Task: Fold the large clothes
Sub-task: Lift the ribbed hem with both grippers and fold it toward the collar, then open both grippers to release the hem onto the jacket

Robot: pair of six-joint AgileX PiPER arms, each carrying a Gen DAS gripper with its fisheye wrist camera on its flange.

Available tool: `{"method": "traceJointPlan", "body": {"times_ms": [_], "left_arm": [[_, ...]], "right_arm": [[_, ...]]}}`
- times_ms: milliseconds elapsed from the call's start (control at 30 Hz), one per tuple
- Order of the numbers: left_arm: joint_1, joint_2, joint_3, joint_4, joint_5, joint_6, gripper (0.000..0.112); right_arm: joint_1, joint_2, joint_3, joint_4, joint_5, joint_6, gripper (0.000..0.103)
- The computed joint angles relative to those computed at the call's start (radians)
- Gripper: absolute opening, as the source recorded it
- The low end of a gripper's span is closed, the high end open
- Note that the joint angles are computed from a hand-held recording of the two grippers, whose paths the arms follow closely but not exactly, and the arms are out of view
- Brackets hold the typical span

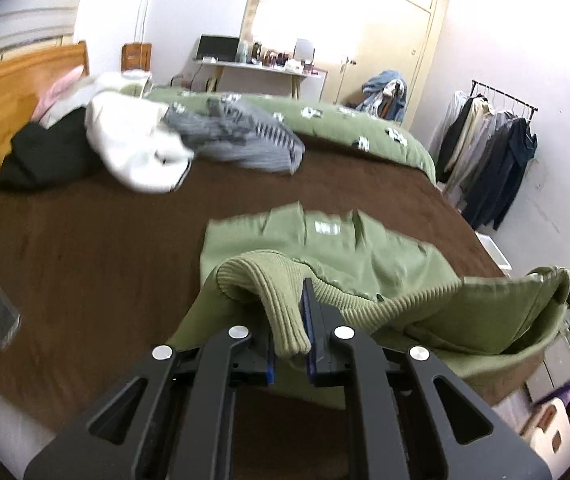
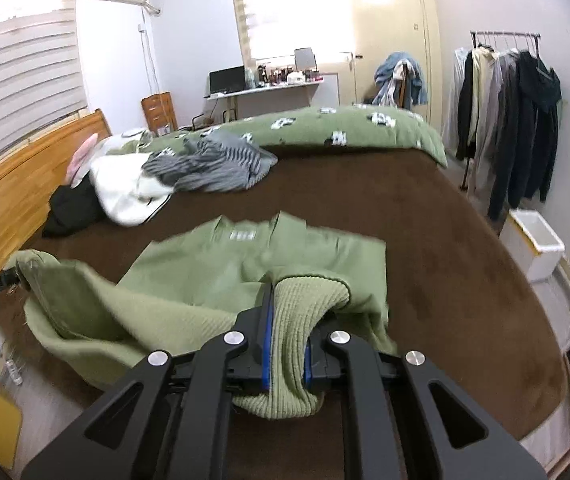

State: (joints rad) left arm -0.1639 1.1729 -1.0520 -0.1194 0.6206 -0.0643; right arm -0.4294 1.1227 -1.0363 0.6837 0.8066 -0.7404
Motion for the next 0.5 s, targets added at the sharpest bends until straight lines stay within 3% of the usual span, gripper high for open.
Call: {"method": "traceJointPlan", "body": {"times_ms": [167, 267, 500], "left_arm": [[0.01, 0.341, -0.313, 0.032, -0.013, -0.012, 0.014], [0.041, 0.502, -0.463, -0.049, -0.015, 0.014, 0.014], [0.033, 0.94, -0.894, 0.036, 0.09, -0.068, 0.014]], "right_arm": [[0.165, 0.27, -0.22, -0.171, -0.145, 0.195, 0.011], [0.264, 0.431, -0.332, -0.376, -0.247, 0.389, 0.011], [0.32, 0.789, -0.611, -0.564, -0.259, 0.632, 0.011]]}}
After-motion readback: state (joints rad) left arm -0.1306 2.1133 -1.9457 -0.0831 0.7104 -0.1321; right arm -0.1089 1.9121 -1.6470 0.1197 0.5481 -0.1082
